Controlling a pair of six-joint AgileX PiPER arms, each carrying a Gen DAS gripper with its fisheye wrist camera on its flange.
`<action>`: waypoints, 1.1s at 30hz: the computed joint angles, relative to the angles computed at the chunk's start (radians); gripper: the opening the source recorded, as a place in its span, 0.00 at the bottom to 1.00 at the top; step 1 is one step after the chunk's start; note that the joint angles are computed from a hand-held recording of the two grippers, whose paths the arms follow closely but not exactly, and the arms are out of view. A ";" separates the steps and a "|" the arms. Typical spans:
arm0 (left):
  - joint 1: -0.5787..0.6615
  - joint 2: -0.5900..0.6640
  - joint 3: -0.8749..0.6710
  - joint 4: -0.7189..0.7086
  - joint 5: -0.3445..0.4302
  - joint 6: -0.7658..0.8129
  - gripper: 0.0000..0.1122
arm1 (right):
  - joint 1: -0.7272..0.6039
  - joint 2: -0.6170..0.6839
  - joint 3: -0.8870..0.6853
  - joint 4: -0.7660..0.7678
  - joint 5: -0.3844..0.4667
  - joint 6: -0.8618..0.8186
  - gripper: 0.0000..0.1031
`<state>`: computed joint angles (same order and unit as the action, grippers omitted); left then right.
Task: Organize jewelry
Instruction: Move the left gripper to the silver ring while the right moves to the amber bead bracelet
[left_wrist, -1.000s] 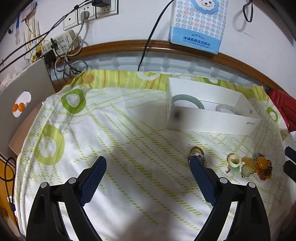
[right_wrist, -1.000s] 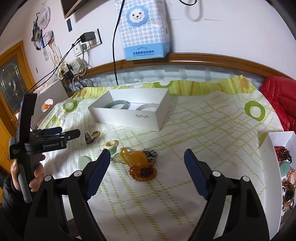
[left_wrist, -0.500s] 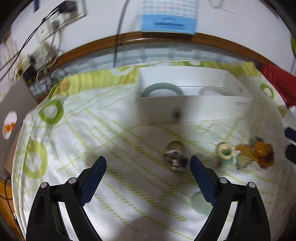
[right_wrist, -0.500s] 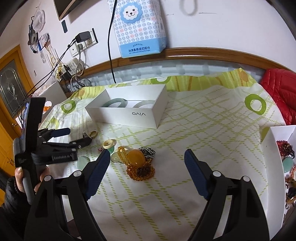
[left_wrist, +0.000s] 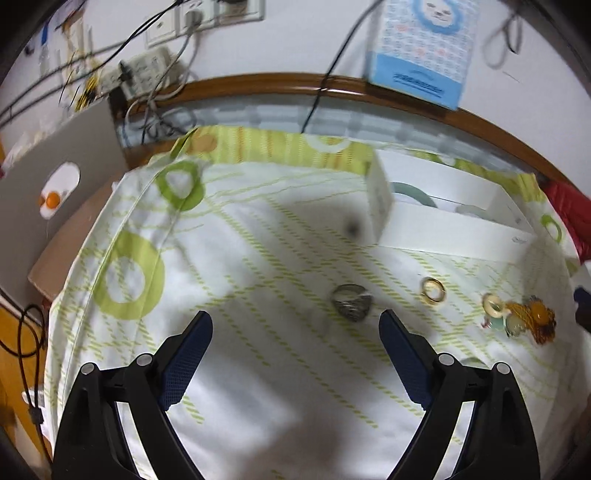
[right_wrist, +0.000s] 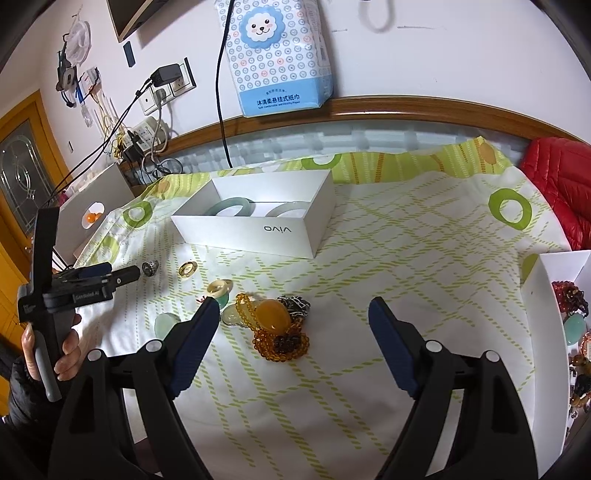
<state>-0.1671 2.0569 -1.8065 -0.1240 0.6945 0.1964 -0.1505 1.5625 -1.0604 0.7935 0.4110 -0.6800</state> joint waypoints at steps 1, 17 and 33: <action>-0.008 -0.006 0.012 0.009 -0.010 0.007 0.82 | -0.001 0.000 0.000 0.003 0.001 -0.001 0.78; -0.054 0.169 -0.277 0.005 0.187 0.049 0.50 | -0.006 0.011 -0.007 0.004 0.010 0.010 0.78; -0.052 0.063 -0.087 -0.088 0.101 0.121 0.30 | 0.010 0.033 -0.034 -0.020 0.079 -0.009 0.77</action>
